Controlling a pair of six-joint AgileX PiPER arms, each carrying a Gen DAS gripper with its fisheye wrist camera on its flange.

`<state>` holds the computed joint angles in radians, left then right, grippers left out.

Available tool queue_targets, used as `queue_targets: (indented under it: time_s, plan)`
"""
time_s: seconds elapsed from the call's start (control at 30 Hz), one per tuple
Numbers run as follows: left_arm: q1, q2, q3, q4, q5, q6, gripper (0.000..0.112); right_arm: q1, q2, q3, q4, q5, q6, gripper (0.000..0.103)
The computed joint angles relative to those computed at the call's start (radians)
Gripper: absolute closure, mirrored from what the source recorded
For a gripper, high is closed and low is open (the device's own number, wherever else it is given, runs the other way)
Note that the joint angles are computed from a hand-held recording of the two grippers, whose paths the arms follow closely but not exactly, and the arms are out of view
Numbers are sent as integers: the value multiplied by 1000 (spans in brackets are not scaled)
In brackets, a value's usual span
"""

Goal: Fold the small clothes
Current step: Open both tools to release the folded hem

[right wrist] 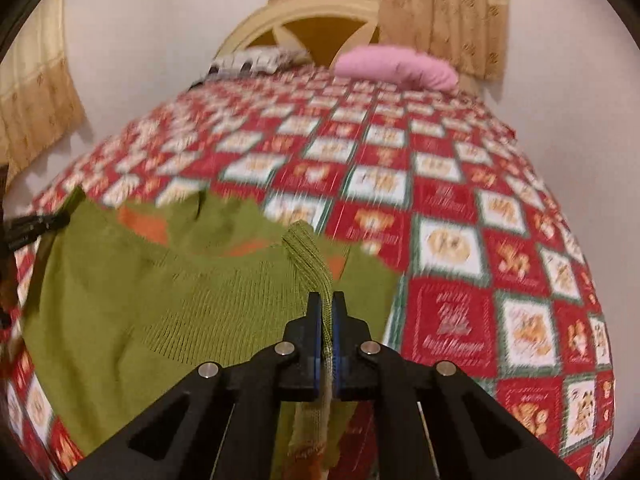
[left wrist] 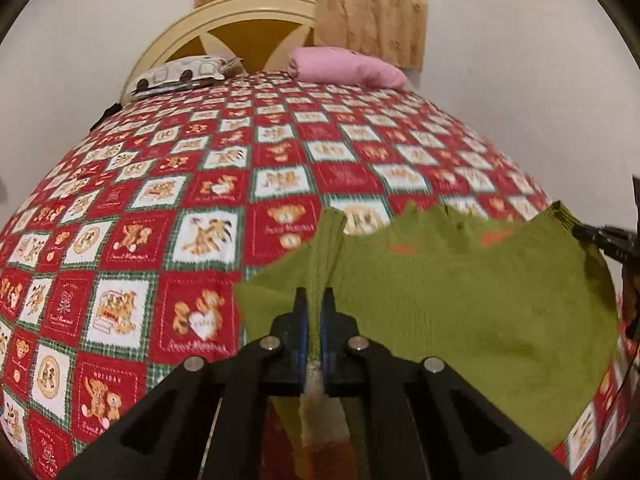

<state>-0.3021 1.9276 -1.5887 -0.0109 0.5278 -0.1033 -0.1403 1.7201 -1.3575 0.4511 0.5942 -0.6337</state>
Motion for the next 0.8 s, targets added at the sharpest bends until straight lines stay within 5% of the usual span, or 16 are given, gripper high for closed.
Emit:
queue_targets:
  time_s: [0.4, 0.5, 0.6, 0.7, 0.8]
  plan:
    - [-63, 288, -305, 269, 187, -247, 100, 61, 288, -275, -294, 59, 378, 100]
    - [-64, 235, -247, 280, 174, -273, 98, 54, 279, -242, -288, 30, 378, 93]
    - [-69, 144, -152, 323, 139, -320, 93, 76, 202, -180, -431, -16, 518, 58]
    - [-77, 39, -28, 306, 71, -319, 75, 87, 116, -133, -303, -17, 415, 54]
    - [-128, -21, 73, 344, 42, -353, 65, 130, 118, -177, -143, 109, 244, 54]
